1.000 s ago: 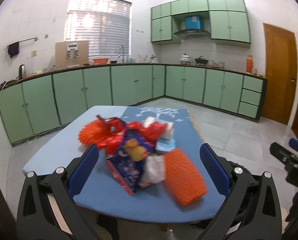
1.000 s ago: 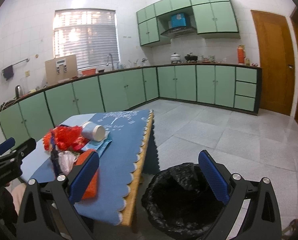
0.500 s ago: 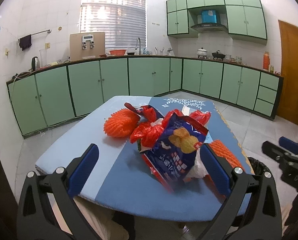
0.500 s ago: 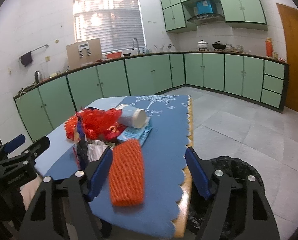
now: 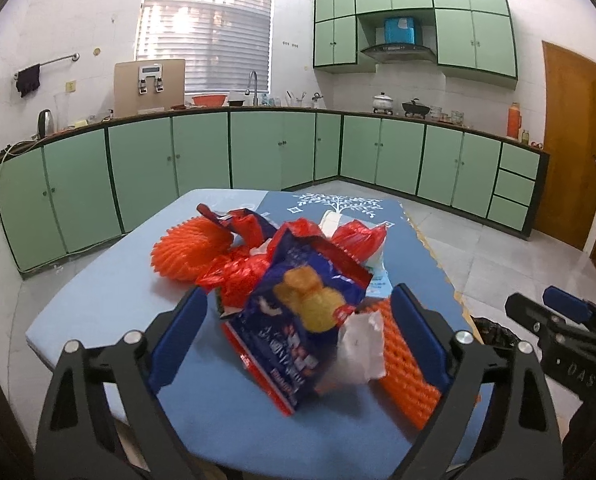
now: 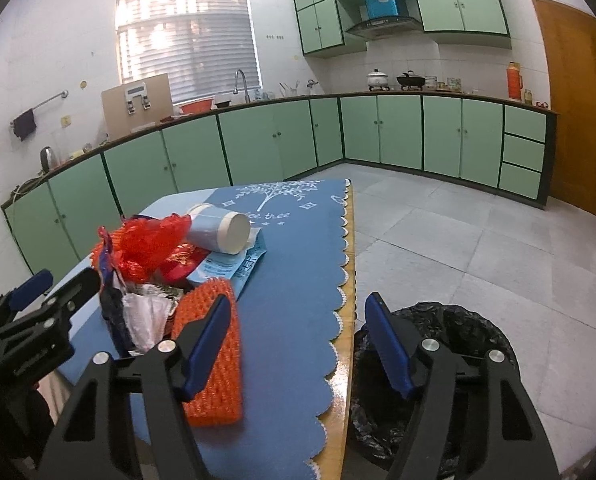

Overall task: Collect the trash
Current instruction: 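Reach the right gripper to the orange foam net and grasp it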

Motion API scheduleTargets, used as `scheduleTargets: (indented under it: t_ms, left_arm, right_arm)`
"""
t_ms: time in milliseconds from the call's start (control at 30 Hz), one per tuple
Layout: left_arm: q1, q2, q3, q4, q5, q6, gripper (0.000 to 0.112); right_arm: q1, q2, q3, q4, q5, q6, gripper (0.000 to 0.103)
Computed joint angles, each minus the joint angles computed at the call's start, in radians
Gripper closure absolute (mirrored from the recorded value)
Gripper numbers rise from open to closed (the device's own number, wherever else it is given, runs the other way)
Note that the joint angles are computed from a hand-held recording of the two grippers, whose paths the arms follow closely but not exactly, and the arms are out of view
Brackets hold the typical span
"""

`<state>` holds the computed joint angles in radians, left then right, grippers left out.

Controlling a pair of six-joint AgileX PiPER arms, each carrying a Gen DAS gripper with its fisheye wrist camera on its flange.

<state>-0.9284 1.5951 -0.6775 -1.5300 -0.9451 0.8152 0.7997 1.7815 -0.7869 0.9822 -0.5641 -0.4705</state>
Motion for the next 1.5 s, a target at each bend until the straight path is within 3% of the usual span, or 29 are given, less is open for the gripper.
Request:
scheduleTargets:
  t_ms: [367,533,633,1167,1333,1433,1500]
  left_arm:
    - [0.036,0.065,-0.008,0.047,0.022,-0.064,0.065]
    - [0.072,0.027,0.045,0.124,0.076,-0.149,0.097]
    - [0.074,0.015,0.056,0.123,0.070,-0.147,0.107]
    - [0.011,-0.168,0.176,0.037,-0.042,-0.103,0.112]
    - [-0.018,-0.190,0.194,0.033,-0.073,-0.100,0.112]
    - [-0.015,-0.195,0.200,0.046,-0.072,-0.117,0.112]
    - [-0.009,-0.201,0.206,0.064,-0.066,-0.132,0.112]
  right_arm:
    - [-0.009,0.052,-0.033,-0.073,0.026,0.053,0.035]
    - [0.005,0.053,-0.038,-0.083,0.033,0.047,0.035]
    - [0.013,0.056,-0.038,-0.086,0.035,0.052,0.035]
    - [0.040,0.051,-0.019,-0.140,0.063,0.116,0.034]
    - [0.066,0.091,-0.057,-0.095,0.092,0.057,0.035]
    - [0.047,0.111,-0.073,-0.173,0.148,0.115,0.051]
    - [0.034,0.122,-0.081,-0.235,0.184,0.157,0.069]
